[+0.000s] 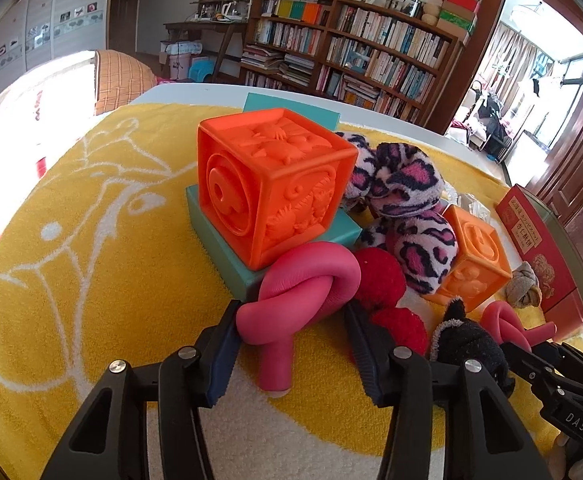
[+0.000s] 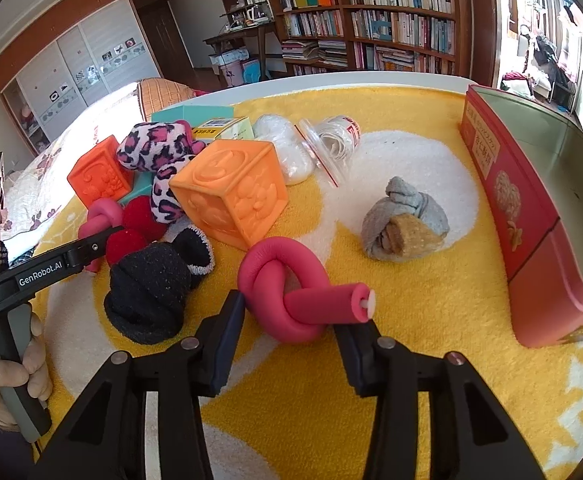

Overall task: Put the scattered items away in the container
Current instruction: 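Grasp a pink foam knot with each tool, closing both grippers, then carry both pink knots over the tin box and open both grippers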

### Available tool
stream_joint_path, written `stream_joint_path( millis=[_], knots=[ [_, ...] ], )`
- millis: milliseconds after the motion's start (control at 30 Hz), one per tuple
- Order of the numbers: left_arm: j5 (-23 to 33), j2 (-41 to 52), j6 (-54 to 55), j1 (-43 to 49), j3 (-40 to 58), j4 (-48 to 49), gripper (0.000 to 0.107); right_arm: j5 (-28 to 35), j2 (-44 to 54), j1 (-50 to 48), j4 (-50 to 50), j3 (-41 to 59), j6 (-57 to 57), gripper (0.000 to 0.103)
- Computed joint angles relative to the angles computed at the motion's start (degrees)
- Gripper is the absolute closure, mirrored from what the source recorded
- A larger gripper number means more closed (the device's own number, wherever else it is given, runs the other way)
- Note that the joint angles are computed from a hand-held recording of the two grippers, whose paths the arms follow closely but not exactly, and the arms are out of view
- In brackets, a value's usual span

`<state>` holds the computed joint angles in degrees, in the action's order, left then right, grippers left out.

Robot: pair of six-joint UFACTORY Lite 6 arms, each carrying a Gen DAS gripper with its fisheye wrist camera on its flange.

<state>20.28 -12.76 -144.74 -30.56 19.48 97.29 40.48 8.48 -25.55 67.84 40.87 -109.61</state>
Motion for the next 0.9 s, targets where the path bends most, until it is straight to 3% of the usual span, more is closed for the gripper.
stream_joint_path(
  millis=[33,100,300,467,733,900],
  knots=[
    [-0.1,-0.8,-0.3,0.0,-0.5,0.0,0.057,0.3,0.3,-0.3,-0.1,0.2,0.1,0.056],
    [-1.0,-2.6,-3.0,0.1,-1.7,2.4,0.07,0.7,0.1,-0.7,0.0,0.2,0.0,0.06],
    [-0.6,-5.6,-10.1,-2.3,-3.3,8.2,0.07,2.4,-1.7,-2.4,2.3,-1.0,-2.8,0.061],
    [2.8,-5.1,-5.5,-5.8,-2.5,2.2,0.07,4.1,-3.4,-4.4,3.4,-2.2,-4.8,0.061],
    [1.5,-1.0,-4.9,-3.9,-0.6,1.7,0.07,5.4,-5.0,-6.0,3.9,-3.2,-5.4,0.061],
    [4.4,-1.9,-3.3,-6.4,-0.8,-1.0,0.073,6.2,-5.7,-6.3,4.1,-3.6,-5.6,0.061]
  ],
)
